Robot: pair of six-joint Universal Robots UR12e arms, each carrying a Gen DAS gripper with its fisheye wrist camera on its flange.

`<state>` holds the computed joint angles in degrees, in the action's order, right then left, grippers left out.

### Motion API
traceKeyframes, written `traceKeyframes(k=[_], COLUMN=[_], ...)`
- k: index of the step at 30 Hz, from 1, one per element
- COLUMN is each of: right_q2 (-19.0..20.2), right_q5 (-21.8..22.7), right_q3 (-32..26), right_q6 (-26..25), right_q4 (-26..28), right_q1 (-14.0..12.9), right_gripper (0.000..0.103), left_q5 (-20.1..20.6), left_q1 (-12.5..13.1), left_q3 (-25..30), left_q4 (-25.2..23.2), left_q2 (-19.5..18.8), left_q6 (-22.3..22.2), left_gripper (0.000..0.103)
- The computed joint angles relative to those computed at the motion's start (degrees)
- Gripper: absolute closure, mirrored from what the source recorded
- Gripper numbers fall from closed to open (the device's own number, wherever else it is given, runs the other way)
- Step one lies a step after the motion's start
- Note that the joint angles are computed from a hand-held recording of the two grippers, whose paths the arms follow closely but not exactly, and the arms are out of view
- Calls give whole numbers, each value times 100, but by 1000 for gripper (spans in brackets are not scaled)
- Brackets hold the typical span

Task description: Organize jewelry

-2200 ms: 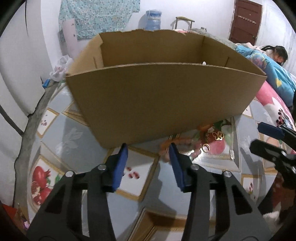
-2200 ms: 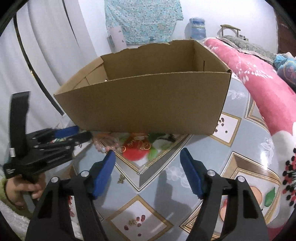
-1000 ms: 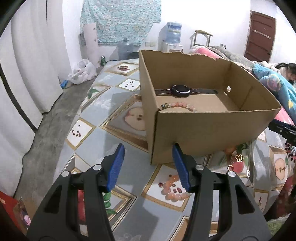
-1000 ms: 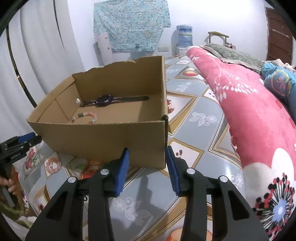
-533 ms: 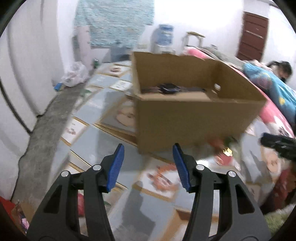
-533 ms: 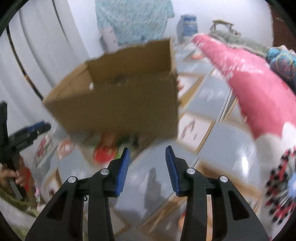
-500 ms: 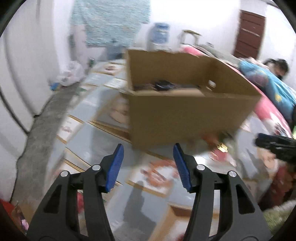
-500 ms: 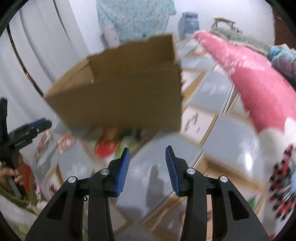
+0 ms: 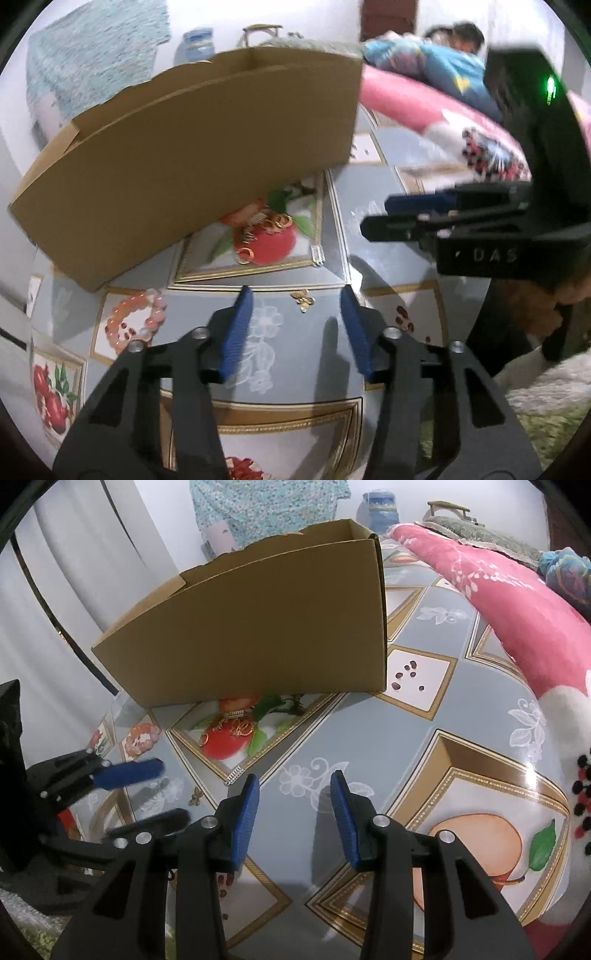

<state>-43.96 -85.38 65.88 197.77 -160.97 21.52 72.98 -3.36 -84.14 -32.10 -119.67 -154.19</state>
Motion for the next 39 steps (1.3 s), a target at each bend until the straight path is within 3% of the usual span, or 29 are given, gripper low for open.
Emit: traceKeyframes(k=[4,9,14,19,26,33,39], right_q2=[-15,3,20,22,41,226,452], right_q5=[-47,-8,30,34,115,207,-182], right_q3=[48,32,8,1,-49,-489,-987], right_q6=[-32,-10,12,14,-60,-709,-1382], right_q4=[-61,-66,-44,-37,-45,336,859], right_q1=[2,-8,-16,-18,-10,79,212], right_gripper=[64,64,64,64,64,63,63], left_q5=[266,243,184,273,336,273,219], left_q1=[-65,-57,-77,-73,60,116,132], left_q3=[63,68,99,125,163,133,95], left_q4=[-109,-98,-46,67,25,108,173], left_q2=[-59,-63,-110,-148,-159,-161,-149], left_q6=[114,131,141,152,-174,-403,-499], left_gripper=[75,82,96,96,96,96,96])
